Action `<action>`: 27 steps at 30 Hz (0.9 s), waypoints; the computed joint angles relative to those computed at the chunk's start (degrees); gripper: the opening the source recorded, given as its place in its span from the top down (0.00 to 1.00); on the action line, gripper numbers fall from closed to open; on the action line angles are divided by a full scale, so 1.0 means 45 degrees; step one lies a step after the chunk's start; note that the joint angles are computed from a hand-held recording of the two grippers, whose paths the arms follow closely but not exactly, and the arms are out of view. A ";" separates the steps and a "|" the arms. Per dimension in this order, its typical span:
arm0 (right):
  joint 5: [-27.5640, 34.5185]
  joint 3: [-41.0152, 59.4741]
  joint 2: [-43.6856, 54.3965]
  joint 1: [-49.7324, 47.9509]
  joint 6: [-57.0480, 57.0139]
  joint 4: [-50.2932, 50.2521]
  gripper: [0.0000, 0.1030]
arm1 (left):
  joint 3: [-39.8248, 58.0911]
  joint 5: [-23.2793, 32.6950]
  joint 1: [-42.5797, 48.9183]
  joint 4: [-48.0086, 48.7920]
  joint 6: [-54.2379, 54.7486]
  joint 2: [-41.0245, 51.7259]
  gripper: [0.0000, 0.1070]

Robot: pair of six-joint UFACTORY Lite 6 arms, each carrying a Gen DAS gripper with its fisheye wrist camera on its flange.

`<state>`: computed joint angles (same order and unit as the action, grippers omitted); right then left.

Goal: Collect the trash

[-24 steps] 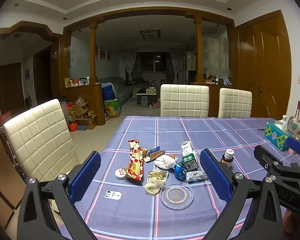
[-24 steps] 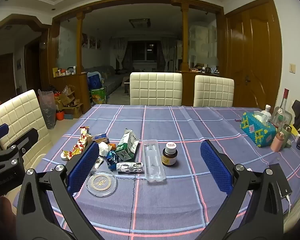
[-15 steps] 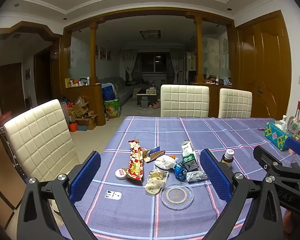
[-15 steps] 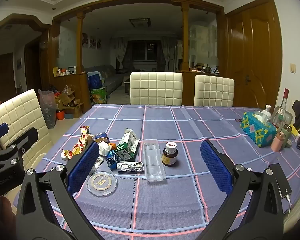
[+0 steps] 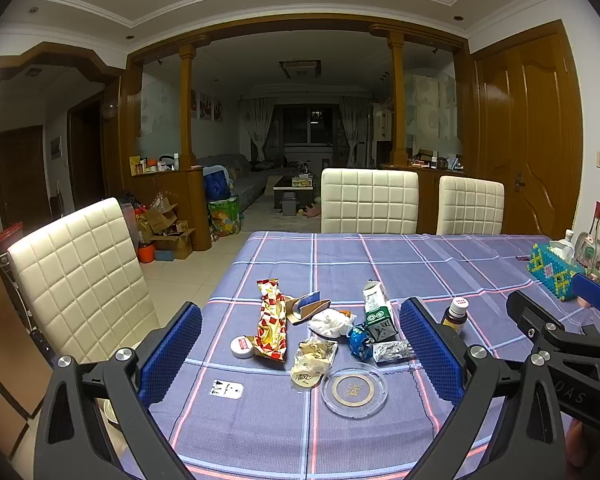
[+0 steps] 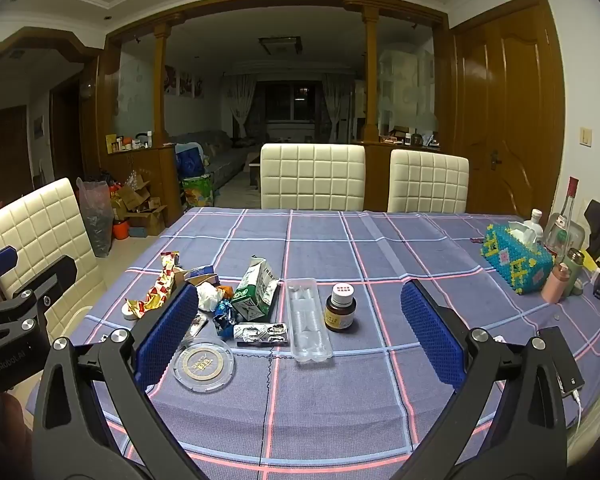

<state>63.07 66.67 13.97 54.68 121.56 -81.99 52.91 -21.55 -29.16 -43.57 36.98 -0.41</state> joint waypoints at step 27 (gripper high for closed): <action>0.0128 -0.0012 0.0009 0.0093 0.0041 -0.0015 0.03 | -0.0007 0.0007 0.0007 0.0042 -0.0023 -0.0007 0.09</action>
<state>63.64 66.62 14.01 55.10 121.75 -82.06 52.88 -21.51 -29.12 -43.38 36.88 -0.44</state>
